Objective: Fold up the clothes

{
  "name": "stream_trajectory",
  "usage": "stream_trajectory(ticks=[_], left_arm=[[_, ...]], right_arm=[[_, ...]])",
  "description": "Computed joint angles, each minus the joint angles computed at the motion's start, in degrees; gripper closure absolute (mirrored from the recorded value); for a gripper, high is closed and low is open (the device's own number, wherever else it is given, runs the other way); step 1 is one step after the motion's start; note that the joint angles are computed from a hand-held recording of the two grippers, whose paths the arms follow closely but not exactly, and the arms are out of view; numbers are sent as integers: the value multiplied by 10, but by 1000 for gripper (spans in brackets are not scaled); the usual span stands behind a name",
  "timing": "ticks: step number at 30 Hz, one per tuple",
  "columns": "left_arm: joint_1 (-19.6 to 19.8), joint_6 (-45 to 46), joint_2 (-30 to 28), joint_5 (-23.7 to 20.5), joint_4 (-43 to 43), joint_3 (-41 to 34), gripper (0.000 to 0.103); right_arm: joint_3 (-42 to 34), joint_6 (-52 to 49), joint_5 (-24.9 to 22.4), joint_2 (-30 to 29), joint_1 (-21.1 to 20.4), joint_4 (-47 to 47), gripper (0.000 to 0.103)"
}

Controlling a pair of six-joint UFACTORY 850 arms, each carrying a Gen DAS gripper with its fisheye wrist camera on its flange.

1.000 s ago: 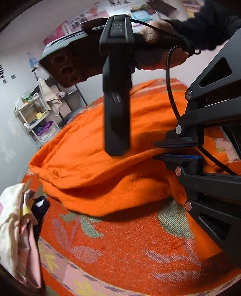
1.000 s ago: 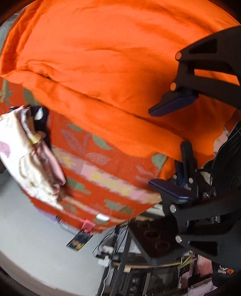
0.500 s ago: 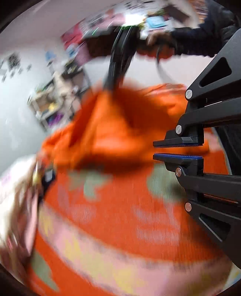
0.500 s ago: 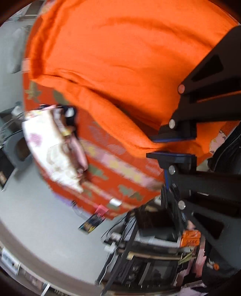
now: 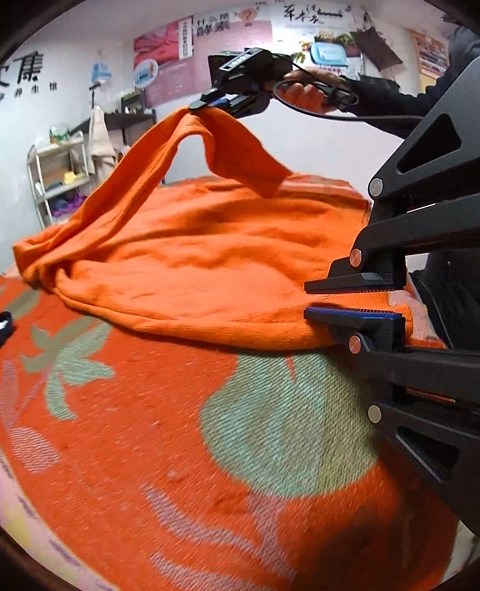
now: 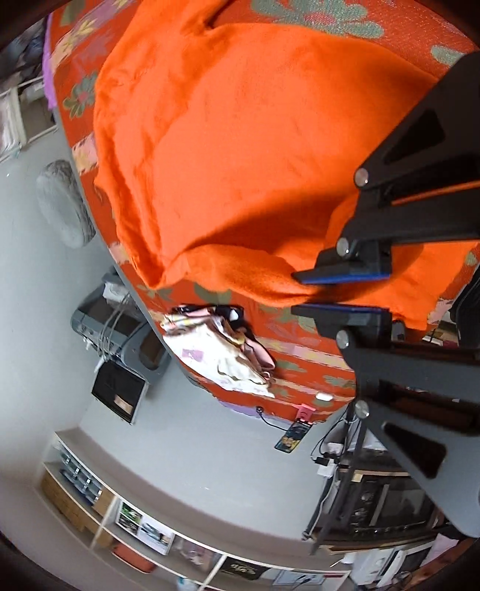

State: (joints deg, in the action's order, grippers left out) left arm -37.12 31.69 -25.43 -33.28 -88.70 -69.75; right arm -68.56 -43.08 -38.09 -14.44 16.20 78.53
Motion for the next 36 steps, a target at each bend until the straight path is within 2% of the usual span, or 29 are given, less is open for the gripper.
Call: stream_trajectory(ticks=[4, 7, 11, 16, 18, 21, 25, 27, 32, 35, 36], left_arm=[[-8, -52, -2, -12, 46, -1, 101], [-11, -50, 8, -14, 40, 19, 101], [-13, -33, 24, -7, 49, 36, 101], [-20, 59, 68, -8, -13, 60, 103], [-33, 74, 91, 11, 11, 51, 103], [-47, 75, 90, -1, 48, 17, 103], [-66, 8, 58, -19, 139, -33, 103], [-71, -53, 53, 2, 183, -40, 103], [-42, -240, 109, 110, 306, 20, 103], [-25, -348, 115, 118, 397, 32, 103], [-21, -356, 112, 114, 402, 33, 103]], right_arm=[[-13, -9, -16, -13, -6, 0, 93], [-22, -16, -24, -20, -4, -5, 93], [-25, -18, -28, -24, -7, -14, 93], [-13, -30, -54, -18, -28, 34, 93], [-6, -51, -67, -6, -37, 64, 93], [12, -84, -63, 25, -54, 101, 93], [38, -93, -47, 50, -87, 121, 93], [48, -90, -39, 53, -103, 129, 93], [65, -97, -35, 46, -128, 156, 93], [68, -105, -44, 41, -134, 167, 93], [68, -105, -48, 39, -135, 168, 93]])
